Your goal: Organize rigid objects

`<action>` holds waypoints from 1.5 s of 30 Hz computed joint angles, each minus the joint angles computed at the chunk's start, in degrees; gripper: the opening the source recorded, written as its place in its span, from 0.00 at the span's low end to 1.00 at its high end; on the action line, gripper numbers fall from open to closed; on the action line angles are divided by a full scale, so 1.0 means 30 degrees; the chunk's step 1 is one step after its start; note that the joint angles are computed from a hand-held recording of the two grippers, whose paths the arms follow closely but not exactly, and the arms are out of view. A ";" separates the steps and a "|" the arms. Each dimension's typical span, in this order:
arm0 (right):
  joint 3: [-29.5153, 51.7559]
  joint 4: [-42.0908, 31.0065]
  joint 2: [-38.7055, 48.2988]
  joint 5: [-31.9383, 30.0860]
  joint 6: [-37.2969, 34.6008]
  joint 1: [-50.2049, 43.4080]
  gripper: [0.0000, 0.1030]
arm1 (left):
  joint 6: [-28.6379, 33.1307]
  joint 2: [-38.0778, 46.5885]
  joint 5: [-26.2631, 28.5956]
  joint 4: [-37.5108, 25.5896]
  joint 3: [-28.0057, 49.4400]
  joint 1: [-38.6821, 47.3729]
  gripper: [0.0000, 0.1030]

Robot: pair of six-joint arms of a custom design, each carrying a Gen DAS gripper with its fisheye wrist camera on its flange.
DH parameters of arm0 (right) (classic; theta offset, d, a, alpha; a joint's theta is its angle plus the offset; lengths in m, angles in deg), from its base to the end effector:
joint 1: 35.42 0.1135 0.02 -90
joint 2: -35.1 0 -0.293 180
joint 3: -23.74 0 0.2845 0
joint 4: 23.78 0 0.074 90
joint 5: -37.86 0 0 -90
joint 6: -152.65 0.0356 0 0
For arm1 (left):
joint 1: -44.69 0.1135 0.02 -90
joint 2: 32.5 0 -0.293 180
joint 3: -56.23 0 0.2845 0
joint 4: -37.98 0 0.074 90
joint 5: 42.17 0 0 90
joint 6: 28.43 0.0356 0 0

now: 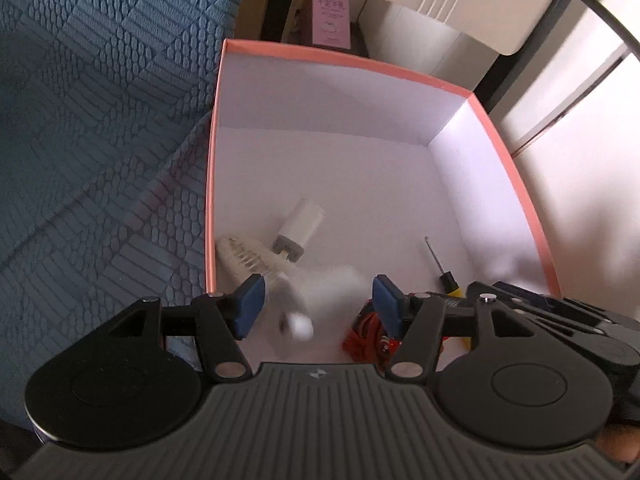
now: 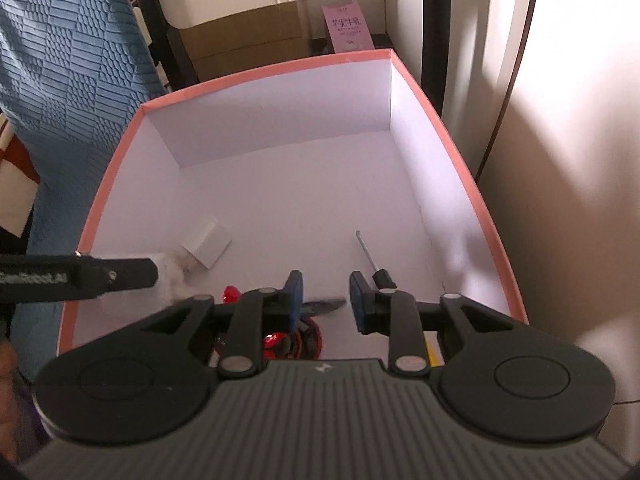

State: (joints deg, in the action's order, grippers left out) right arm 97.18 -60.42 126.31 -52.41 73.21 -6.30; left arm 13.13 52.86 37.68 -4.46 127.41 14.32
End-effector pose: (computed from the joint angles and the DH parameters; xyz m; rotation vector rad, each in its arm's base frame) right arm 0.3152 0.1758 0.2305 -0.4122 2.5107 0.2828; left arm 0.2897 -0.1625 0.2448 -0.4702 2.5224 -0.3122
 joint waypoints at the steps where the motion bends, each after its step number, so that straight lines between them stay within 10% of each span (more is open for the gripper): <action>1: 0.0028 -0.0063 -0.0036 -0.0020 0.0092 -0.0021 0.31 | -0.0011 -0.0169 -0.0348 -0.0087 -0.0006 -0.0191 0.64; 34: -0.1193 -0.3832 -0.9292 0.6553 0.4840 0.7443 0.32 | -0.2709 -1.0221 -0.8832 -0.9573 0.0881 -0.7554 0.67; 45: -0.0949 -0.5636 -0.9922 1.1073 0.7674 1.1729 0.32 | -0.6513 -1.1829 -1.1719 -1.3866 0.1369 -1.1998 0.68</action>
State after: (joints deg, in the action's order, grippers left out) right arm 94.33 -77.33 96.54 -19.19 96.23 28.89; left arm -6.41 17.37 2.52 -46.06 131.52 -21.68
